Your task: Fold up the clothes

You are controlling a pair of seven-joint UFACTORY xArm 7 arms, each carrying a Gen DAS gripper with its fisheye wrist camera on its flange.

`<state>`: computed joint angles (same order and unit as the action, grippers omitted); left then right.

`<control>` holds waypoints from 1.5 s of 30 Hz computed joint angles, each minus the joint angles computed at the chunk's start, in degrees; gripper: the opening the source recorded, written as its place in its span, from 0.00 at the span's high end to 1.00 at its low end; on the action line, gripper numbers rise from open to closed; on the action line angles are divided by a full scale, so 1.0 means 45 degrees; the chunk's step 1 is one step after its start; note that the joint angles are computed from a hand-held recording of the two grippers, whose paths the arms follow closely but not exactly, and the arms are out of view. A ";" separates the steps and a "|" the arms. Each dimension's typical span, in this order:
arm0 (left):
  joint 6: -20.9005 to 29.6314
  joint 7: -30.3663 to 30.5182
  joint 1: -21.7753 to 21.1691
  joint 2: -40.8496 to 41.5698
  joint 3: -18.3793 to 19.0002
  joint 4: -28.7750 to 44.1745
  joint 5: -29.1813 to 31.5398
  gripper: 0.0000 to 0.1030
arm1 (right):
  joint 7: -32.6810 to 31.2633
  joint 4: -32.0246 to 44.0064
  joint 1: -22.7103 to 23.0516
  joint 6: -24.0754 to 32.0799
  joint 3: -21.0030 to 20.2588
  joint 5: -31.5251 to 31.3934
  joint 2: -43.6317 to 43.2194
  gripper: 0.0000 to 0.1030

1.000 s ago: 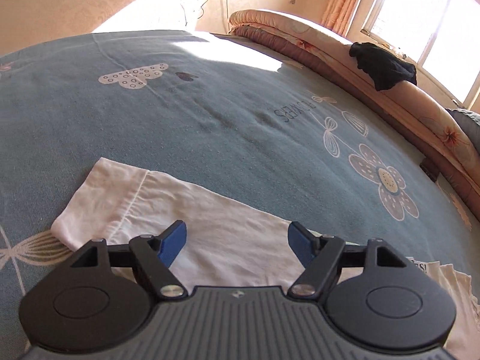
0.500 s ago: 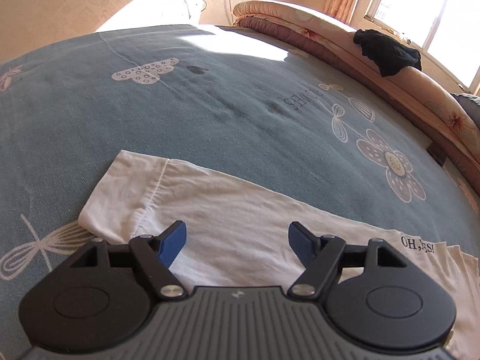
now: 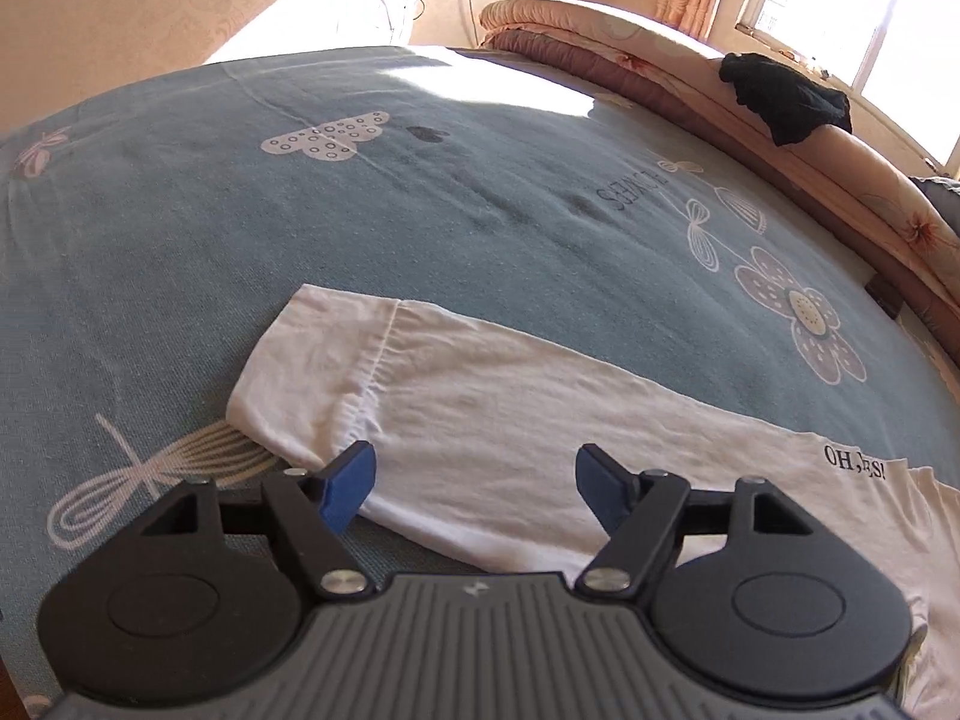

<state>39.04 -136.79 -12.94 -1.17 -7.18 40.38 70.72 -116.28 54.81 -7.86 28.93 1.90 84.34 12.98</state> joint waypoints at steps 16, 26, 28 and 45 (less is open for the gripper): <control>0.1682 -0.2374 -0.0365 -0.0447 -0.0524 0.0101 -0.0267 0.31 | 0.1082 0.0121 0.0074 -0.0104 -0.0041 -0.1037 0.0026 0.00; 0.0815 0.2574 -0.1228 0.2702 -0.0018 0.4003 -0.0700 0.25 | 0.0926 0.0064 -0.0128 -0.0122 0.0141 -0.0941 0.0014 0.00; 0.1443 0.3568 -0.1480 0.3234 0.0130 0.4484 -0.2191 0.25 | 0.1032 0.0080 -0.0106 -0.0145 0.0135 -0.1030 0.0017 0.00; 0.1139 0.6286 -0.4979 0.4913 -0.0314 0.8470 -0.2388 0.19 | 0.1617 0.0782 -0.0916 0.1810 -0.0538 -0.0482 -0.0793 0.00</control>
